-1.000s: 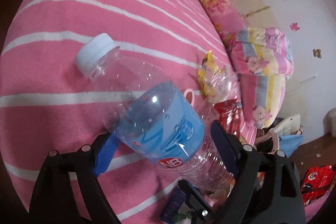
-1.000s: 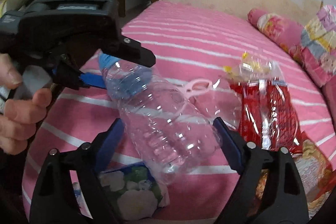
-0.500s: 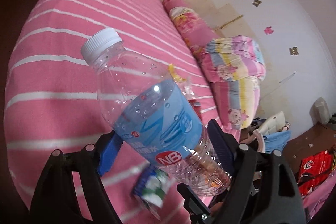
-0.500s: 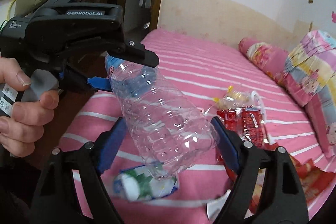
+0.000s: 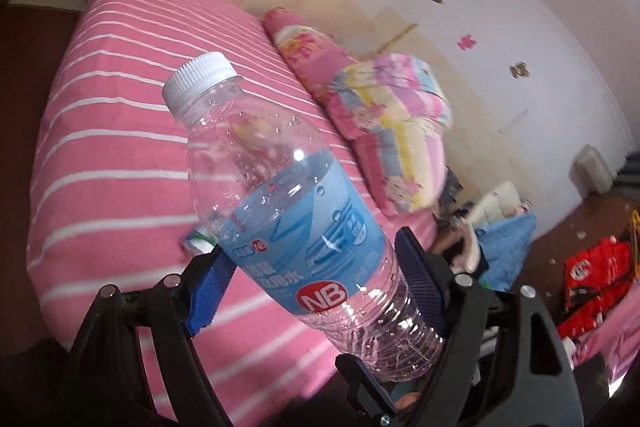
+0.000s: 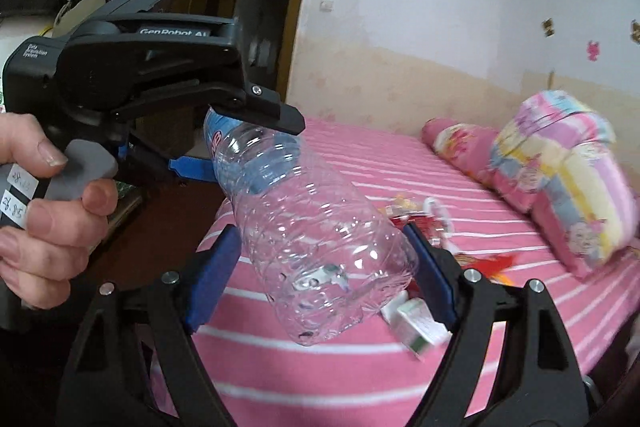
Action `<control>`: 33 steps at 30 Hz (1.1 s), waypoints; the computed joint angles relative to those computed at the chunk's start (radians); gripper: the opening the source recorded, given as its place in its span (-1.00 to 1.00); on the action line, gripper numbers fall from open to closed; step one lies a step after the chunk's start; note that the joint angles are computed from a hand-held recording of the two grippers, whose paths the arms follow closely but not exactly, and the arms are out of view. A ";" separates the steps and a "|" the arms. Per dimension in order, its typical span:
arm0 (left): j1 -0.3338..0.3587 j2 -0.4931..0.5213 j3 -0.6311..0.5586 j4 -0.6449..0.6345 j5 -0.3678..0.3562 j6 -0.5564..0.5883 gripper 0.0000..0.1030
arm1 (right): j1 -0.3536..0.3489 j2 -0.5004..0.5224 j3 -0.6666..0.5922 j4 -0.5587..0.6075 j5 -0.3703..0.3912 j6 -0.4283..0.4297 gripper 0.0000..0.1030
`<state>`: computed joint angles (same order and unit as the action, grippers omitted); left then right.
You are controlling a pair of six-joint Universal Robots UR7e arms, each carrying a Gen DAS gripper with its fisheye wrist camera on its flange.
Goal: Collect trash
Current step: 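Lift the bottle with the right tool and carry it over the blue bin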
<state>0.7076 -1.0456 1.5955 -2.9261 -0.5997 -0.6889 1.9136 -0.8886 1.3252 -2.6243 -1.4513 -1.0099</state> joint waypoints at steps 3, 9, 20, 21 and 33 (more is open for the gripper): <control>-0.048 0.038 -0.040 0.040 -0.016 0.000 0.48 | -0.010 -0.084 0.066 -0.046 0.001 0.001 0.58; -0.078 0.145 -0.141 0.091 -0.108 0.002 0.48 | -0.064 -0.218 0.146 -0.091 -0.014 -0.021 0.58; -0.042 0.437 -0.429 0.330 -0.412 -0.003 0.48 | -0.245 -0.445 0.332 -0.170 -0.103 0.021 0.58; -0.036 0.472 -0.470 0.370 -0.436 0.006 0.48 | -0.262 -0.462 0.350 -0.173 -0.113 0.041 0.58; 0.028 0.862 -0.955 0.809 -0.649 0.066 0.47 | -0.477 -0.518 0.379 -0.050 -0.235 0.288 0.58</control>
<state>0.7360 -0.1839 0.6404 -2.1168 -1.2486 -0.6225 1.4365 -1.4066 1.7043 -2.6746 -1.6861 -0.7223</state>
